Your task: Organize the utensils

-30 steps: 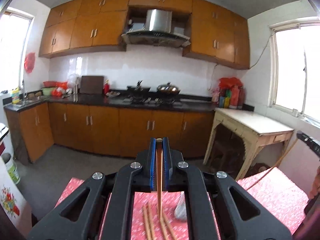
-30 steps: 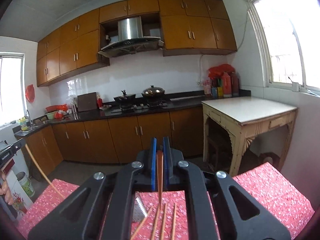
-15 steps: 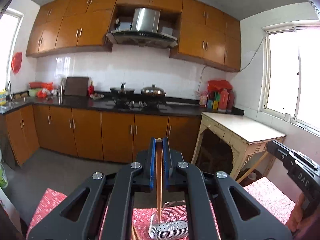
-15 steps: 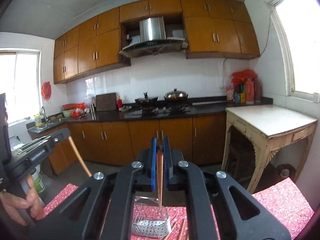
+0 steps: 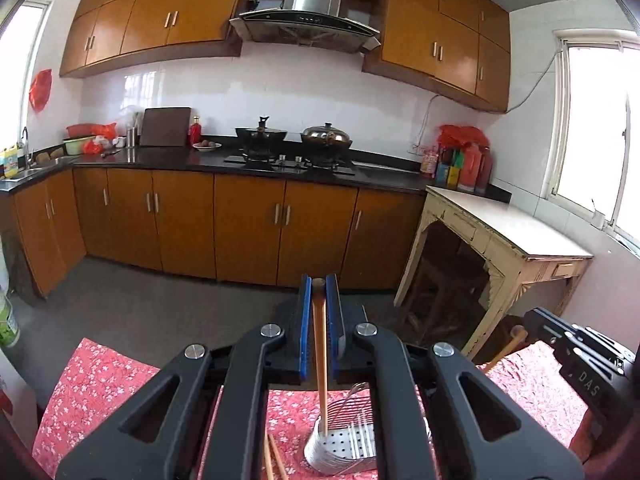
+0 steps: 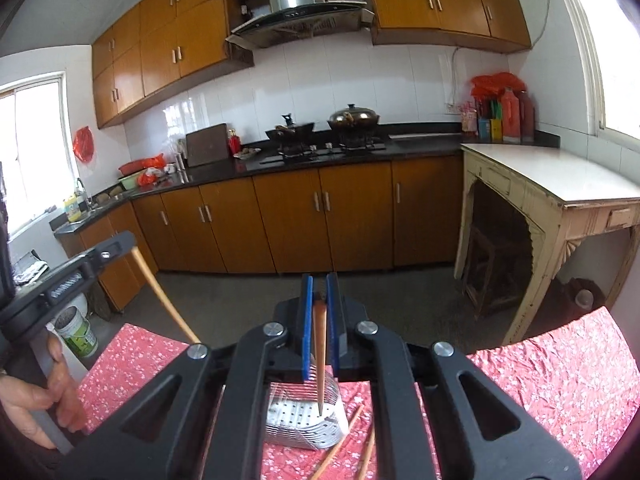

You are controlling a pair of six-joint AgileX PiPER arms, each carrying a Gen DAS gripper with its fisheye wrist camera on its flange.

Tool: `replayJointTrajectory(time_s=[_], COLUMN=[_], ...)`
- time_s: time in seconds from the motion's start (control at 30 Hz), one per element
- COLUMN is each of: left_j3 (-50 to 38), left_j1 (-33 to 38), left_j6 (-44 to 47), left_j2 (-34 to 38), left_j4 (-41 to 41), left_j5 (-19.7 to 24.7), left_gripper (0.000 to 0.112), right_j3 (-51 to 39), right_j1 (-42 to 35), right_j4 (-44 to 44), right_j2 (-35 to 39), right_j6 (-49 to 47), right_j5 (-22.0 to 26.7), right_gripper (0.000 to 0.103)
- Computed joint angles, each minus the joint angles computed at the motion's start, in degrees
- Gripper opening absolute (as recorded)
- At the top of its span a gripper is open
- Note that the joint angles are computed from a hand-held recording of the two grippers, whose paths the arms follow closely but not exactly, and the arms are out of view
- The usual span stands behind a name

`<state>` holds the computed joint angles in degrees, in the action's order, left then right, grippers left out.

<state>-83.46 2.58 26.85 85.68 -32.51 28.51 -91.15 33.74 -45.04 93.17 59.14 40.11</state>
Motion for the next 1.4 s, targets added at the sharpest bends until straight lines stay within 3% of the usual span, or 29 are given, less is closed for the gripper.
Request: replayJointTrajectory(time_s=[0.03,0.1,0.27,0.43,0.57,0.73,0.9,1.17,1.3,1.4], left_j3=[0.6,0.9,3.5,11.6,21.8,35.4,45.1,50.9,51.5,51.8], left_j1=[0.6,1.8,6.9,15.3,22.3,29.9,30.0,30.0,25.7,23.8], left_j6=[0.6,1.1,6.7,19.5,31.3,46.9,54.4,59.7,57.4,55.3], left_j2=[-0.6,-1.3,-3.9,-8.8,-13.0,-15.8,-15.2,-13.6,-13.0,-12.1], left_j4=[0.0,0.1,-4.5,-14.6,-22.1,-29.1,-28.2,-29.2,-27.5,-26.4], left_j5=[-0.1,0.4,3.1,6.3,7.9,11.4,8.4,7.7,3.6,1.5], left_gripper=[0.007,0.007,0.007,0.011,0.035,0.041,0.042,0.042,0.042,0.042], right_j3=[1.1,4.2,13.7,26.4,38.6,51.3,57.7,57.4,56.2,57.6], right_j1=[-0.2,-0.7,-2.0,-1.4,0.9,2.2,6.0,9.0,9.8,6.8], right_j4=[-0.7,-2.7,-5.8,-9.1,-11.0,-10.0,-14.8,-17.7,-18.0,-19.7], right_j2=[-0.6,-2.8,-9.9,-17.7,-21.4,-20.6,-14.7,-8.8,-7.1,-7.7], right_j6=[1.0,3.8,9.0,15.3,22.3,29.4,41.0,47.1,47.2,50.0], right_j5=[-0.2,-0.7,-0.5,1.4,1.6,-5.9,-12.4,-12.2,-8.4,-9.5], right_gripper=[0.028,0.034,0.034,0.036,0.036,0.035,0.031,0.029,0.008,0.008])
